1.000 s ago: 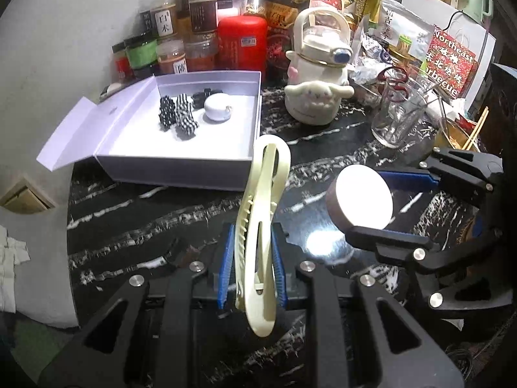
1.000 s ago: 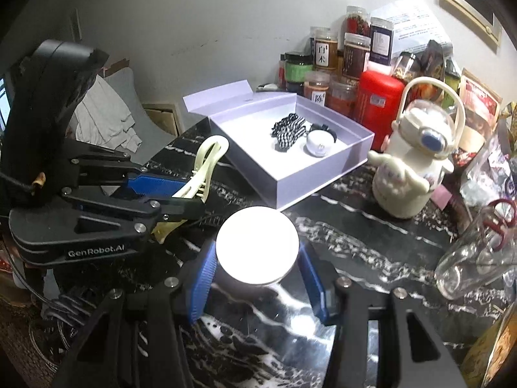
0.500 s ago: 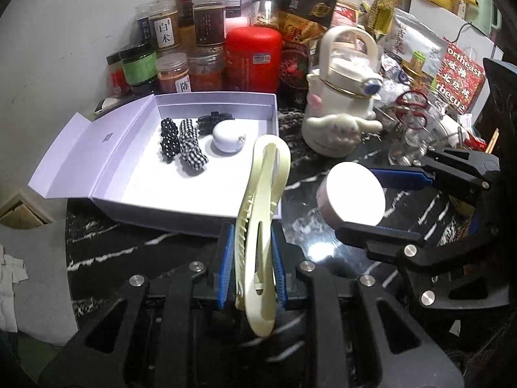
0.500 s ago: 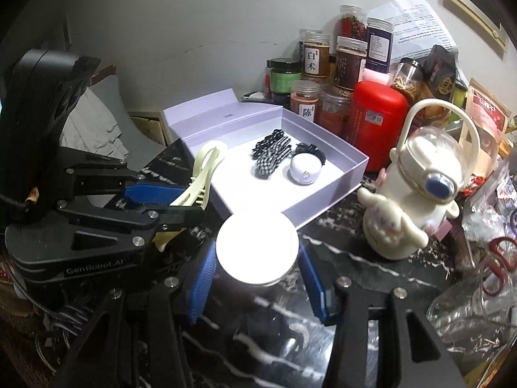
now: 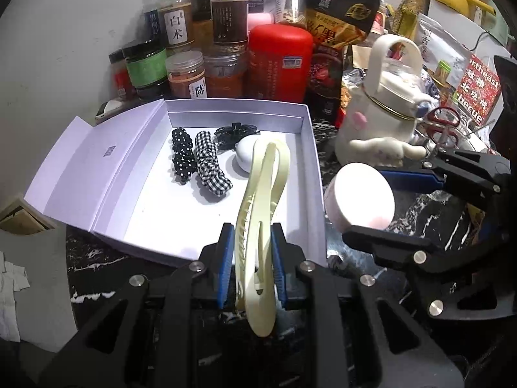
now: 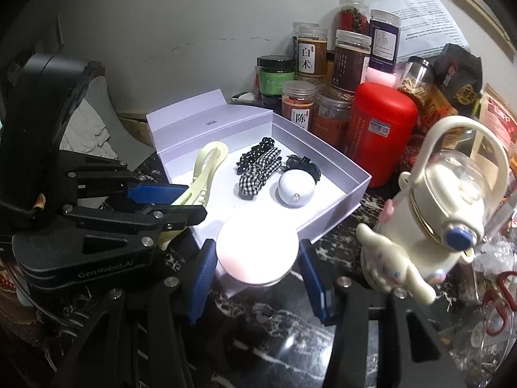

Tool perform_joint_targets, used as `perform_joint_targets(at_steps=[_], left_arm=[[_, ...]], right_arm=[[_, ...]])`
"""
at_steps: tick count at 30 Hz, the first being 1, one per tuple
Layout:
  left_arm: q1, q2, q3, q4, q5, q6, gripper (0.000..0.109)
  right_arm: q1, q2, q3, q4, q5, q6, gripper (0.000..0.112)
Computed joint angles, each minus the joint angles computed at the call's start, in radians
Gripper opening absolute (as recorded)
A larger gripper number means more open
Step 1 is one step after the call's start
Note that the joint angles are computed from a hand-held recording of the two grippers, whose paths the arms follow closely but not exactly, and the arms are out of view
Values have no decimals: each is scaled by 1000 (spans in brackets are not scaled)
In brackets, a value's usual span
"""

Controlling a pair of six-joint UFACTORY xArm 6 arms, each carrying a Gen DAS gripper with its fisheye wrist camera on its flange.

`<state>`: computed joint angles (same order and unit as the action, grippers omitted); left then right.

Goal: Organize objects
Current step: 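Carry the cream claw clip and white container together over the gift box, then lower the claw clip and container into the box and open both grippers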

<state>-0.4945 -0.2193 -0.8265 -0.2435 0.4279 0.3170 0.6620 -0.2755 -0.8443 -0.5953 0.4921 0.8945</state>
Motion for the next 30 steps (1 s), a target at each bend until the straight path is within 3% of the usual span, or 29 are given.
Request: perform_joint_targets(at_steps=[8,30], left_arm=[[17,106,-92,-52,-7,37,21],[83,291,-281,58,-22,-20,21]], right_arm=[[-30,70,-67,-12,-3,-34,52],[-121,292,-275,26,-71,-146,52]])
